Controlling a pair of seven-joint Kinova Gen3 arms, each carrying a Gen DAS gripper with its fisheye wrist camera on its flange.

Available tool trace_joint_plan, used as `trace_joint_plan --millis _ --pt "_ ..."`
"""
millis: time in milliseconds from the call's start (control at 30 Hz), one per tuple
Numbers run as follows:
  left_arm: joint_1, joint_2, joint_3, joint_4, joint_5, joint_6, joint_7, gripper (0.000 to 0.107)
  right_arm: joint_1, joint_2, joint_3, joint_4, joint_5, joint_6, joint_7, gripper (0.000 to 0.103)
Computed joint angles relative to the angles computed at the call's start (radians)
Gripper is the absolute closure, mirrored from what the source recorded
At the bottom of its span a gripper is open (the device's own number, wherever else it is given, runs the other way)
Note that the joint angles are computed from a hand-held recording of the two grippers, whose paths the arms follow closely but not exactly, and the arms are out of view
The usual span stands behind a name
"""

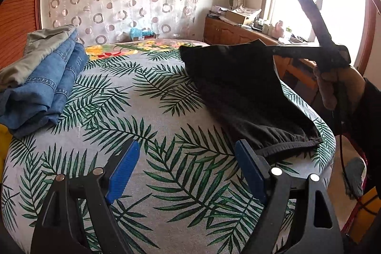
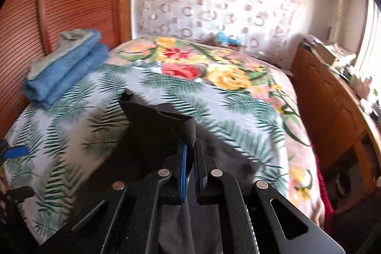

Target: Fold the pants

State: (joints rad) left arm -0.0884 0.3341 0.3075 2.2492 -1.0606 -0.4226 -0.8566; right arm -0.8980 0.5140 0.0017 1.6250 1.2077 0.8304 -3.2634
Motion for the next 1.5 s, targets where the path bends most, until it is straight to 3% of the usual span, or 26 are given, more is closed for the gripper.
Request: trace_joint_plan --millis 233,533,667,767,867,1067,1233,1500 --pt "0.011 0.005 0.001 0.000 0.015 0.008 -0.015 0.024 0.037 0.061 0.019 -0.075 -0.086 0.012 0.054 0.098" --pt "0.008 0.013 0.015 0.007 0.034 0.018 -0.037 0.024 0.036 0.080 0.062 -0.093 -0.143 0.000 0.037 0.098" --pt "0.007 0.014 0.024 0.007 0.038 0.023 -0.045 0.024 0.041 0.089 0.069 -0.133 -0.209 0.040 0.093 0.078" --pt "0.006 0.015 0.028 0.007 0.043 0.026 -0.051 0.024 0.039 0.070 0.079 -0.117 -0.213 0.018 0.064 0.072" --pt "0.003 0.016 0.033 0.007 0.046 0.028 -0.053 0.024 0.043 0.050 0.075 -0.083 -0.203 -0.020 0.041 0.072" --pt "0.010 0.016 0.039 0.010 0.064 0.036 -0.069 0.024 0.043 0.058 0.060 -0.092 -0.221 -0.022 0.116 0.072" --pt "0.006 0.017 0.048 0.012 0.074 0.041 -0.083 0.024 0.050 0.104 0.066 -0.172 -0.305 0.085 0.226 0.072" --pt "0.001 0.023 0.062 0.011 0.075 0.046 -0.086 0.024 0.027 0.036 0.094 -0.063 -0.259 0.102 0.061 0.072"
